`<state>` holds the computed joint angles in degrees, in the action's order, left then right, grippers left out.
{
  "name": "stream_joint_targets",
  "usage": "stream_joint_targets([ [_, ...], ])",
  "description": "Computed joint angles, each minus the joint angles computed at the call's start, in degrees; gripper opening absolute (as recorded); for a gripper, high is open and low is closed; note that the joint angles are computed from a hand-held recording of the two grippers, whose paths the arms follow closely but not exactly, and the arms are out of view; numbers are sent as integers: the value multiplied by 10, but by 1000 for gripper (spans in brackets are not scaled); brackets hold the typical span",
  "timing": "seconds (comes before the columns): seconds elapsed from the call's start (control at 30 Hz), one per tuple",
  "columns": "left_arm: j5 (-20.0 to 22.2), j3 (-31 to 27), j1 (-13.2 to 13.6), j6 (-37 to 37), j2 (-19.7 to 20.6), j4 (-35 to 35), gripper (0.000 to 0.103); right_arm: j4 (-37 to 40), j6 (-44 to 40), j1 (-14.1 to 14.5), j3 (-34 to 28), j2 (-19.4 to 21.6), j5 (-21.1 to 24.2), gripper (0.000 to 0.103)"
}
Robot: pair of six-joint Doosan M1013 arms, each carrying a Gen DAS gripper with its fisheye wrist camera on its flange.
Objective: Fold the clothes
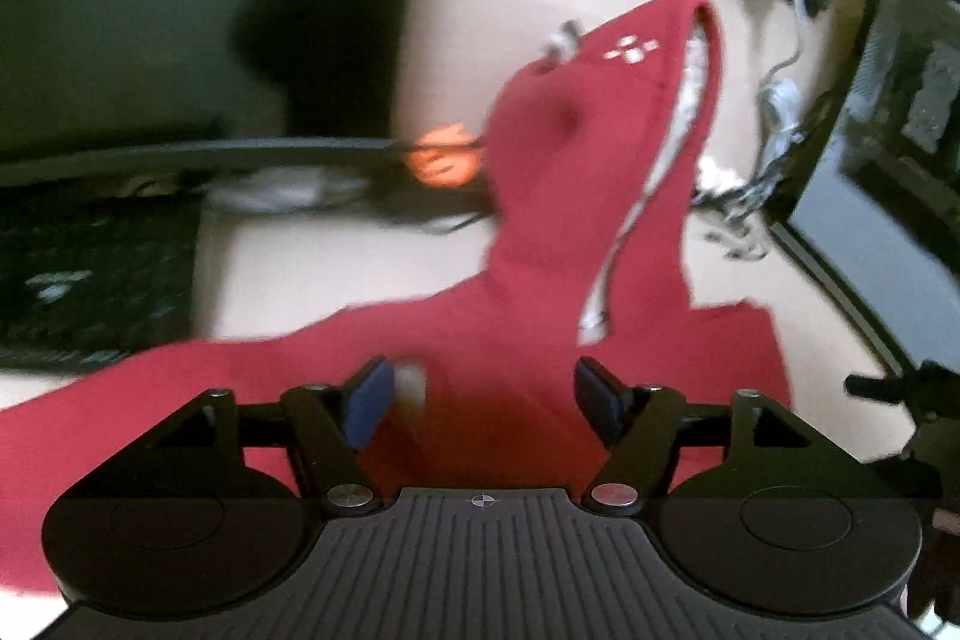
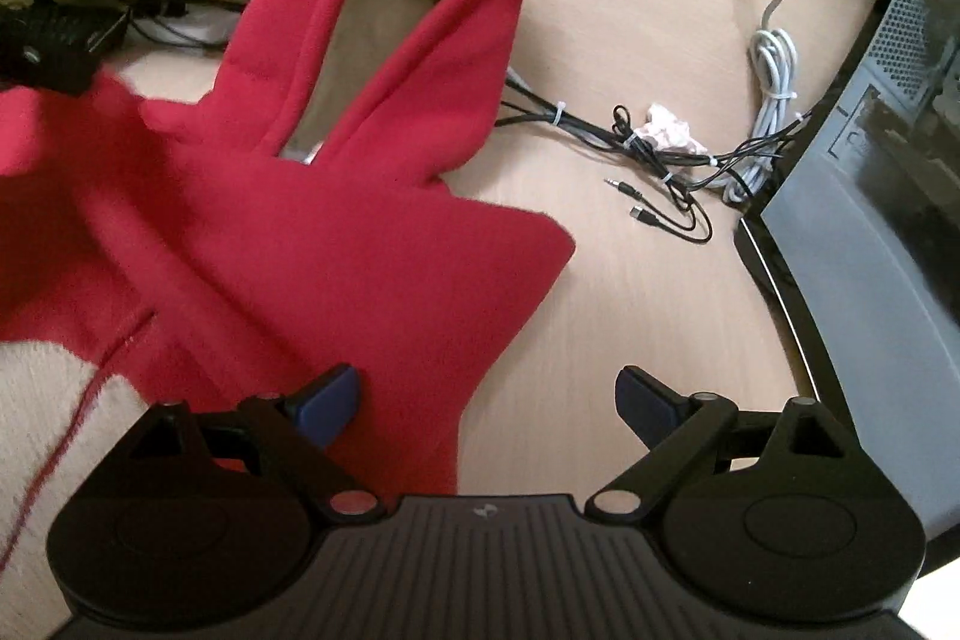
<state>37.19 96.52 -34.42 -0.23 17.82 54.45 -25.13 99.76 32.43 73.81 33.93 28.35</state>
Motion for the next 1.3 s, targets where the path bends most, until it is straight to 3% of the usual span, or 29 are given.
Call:
stream_joint_targets([
  [0.07,13,18,-2,11,-20,-39,90,-3,6,-1,3,0,-5,97],
  [0.17,5,57,0,-7,-57,-97,93,5,9,-4,4,1,-12,101],
  [0.23,-6,85,2,-63,-78,-114,93,23,3,-7,4,2,-15,101],
  [0.43,-31,146,10,-331,-103,-49,91,45,-11,-9,7,-1,-19,101],
  [0.63,-68,159,25,-443,-93,-10,91,82,-48,-11,5,-10,-15,101],
  [0.77,-90,159,34,-503,-84,26,91,80,-30,-11,8,-19,-22,101],
  [0.87,-72,158,36,-521,-79,42,91,71,-16,-12,14,-28,-31,102],
  [1.03,-7,165,32,-620,-72,104,88,51,22,-14,24,-40,-38,102],
  [1.1,31,156,30,-609,-64,101,85,52,35,-16,26,-42,-37,102],
  [1.2,82,131,29,-533,-44,76,65,67,43,-18,27,-43,-34,102],
  [1.27,115,115,25,-465,-31,67,35,71,49,-20,33,-48,-42,102],
  [1.3,132,107,22,-427,-25,69,29,72,52,-21,36,-50,-46,102],
])
